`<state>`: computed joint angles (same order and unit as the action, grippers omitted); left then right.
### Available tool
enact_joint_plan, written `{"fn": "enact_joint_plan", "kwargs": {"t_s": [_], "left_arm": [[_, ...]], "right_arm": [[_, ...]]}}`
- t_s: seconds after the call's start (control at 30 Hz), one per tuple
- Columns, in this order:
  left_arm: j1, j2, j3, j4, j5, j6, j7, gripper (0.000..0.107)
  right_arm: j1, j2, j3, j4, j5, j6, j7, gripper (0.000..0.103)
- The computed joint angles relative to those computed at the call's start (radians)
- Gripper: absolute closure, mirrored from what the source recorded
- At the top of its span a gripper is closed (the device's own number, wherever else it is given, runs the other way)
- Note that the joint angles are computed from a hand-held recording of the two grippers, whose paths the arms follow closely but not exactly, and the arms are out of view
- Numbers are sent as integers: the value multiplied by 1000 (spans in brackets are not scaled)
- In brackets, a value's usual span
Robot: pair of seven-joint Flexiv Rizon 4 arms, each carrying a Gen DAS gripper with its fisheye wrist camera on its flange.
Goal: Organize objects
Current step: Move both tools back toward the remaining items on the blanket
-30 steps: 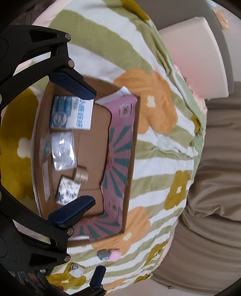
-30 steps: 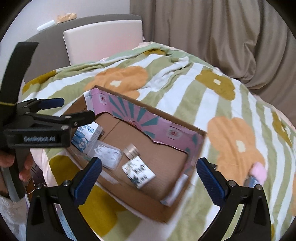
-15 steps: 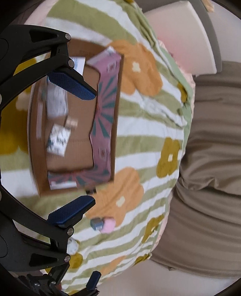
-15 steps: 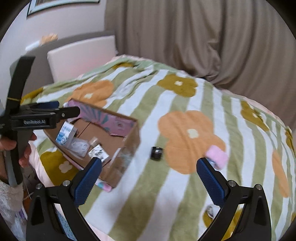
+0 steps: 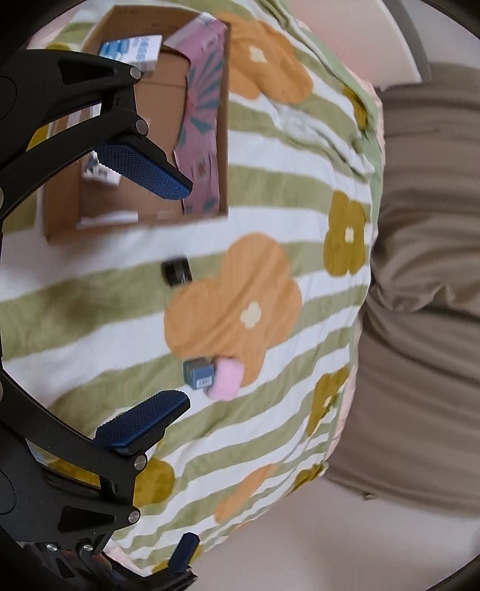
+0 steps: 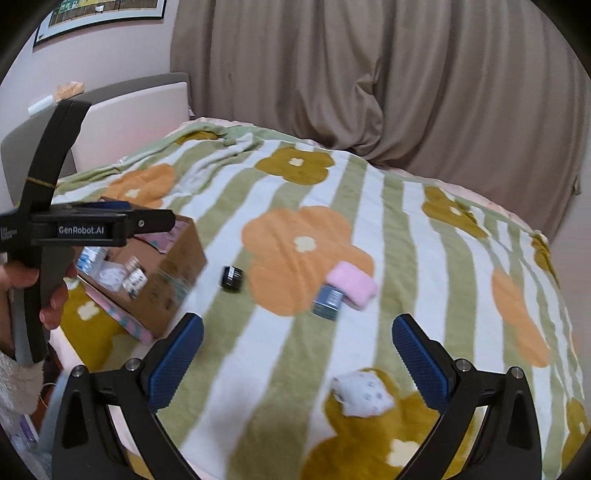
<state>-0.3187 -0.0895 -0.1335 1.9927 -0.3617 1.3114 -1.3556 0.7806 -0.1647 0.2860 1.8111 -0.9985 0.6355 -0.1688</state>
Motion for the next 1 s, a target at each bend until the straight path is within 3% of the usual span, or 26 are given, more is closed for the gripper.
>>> {"fn": "enact_joint_plan", "kwargs": {"t_s": [0.23, 0.43, 0.6, 1.0], "left_arm": [[-40, -72, -35, -51, 44, 8, -37, 4], [-83, -161, -23, -132, 141, -23, -113, 4], [-114, -247, -11, -217, 208, -66, -170, 4], [-176, -411, 22, -382, 302, -149, -259, 8]], "right_arm": [[-55, 74, 17, 115, 27, 33, 27, 1], [-101, 97, 23, 179, 47, 81, 21, 1], [-125, 94, 17, 222, 29, 110, 32, 1], [-185, 51, -24, 304, -3, 301, 62, 1]]}}
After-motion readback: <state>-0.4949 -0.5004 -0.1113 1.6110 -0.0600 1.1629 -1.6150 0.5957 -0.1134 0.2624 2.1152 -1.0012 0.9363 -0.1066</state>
